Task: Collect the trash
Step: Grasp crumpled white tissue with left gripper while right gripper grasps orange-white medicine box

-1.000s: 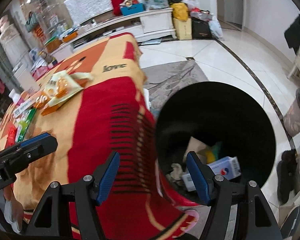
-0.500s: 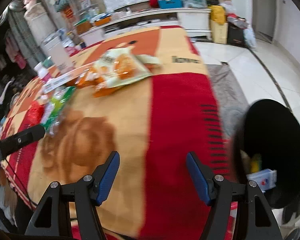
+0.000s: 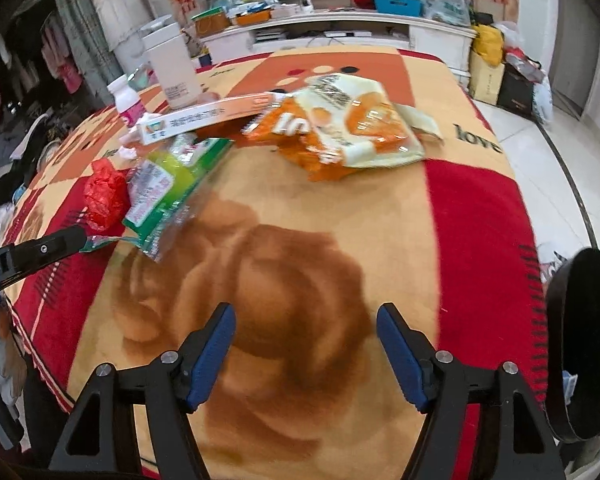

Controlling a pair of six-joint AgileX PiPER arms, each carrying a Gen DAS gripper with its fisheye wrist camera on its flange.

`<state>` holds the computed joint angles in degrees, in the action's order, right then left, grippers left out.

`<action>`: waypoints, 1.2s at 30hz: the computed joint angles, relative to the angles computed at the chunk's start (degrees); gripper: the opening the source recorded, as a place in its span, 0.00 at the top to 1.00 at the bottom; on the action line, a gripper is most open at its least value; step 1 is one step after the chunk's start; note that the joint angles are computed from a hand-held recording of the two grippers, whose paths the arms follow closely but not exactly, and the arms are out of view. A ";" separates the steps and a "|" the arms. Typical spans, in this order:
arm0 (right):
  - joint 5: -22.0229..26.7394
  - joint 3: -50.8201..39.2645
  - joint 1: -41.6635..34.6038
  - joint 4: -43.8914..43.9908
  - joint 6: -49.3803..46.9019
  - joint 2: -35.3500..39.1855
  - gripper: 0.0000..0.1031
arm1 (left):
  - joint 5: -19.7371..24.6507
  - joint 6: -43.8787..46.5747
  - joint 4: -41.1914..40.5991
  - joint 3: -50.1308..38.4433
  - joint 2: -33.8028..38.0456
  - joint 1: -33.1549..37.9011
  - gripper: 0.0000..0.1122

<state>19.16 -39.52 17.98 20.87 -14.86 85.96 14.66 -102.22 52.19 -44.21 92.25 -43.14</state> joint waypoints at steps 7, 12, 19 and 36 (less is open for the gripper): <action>-0.24 -3.47 3.85 6.25 -4.42 2.87 0.31 | -1.07 -1.05 1.12 2.74 -2.78 3.68 0.59; 0.47 -6.19 5.03 13.61 -11.43 5.15 0.31 | -0.90 3.55 -1.45 1.64 -3.39 4.89 0.54; 2.45 -9.96 5.96 16.38 -13.57 7.42 0.31 | -1.59 13.26 -8.60 0.01 -2.95 8.23 0.54; 18.93 -50.37 8.75 -8.39 21.61 27.57 0.31 | -1.99 41.50 -30.34 -4.44 -1.73 16.10 0.54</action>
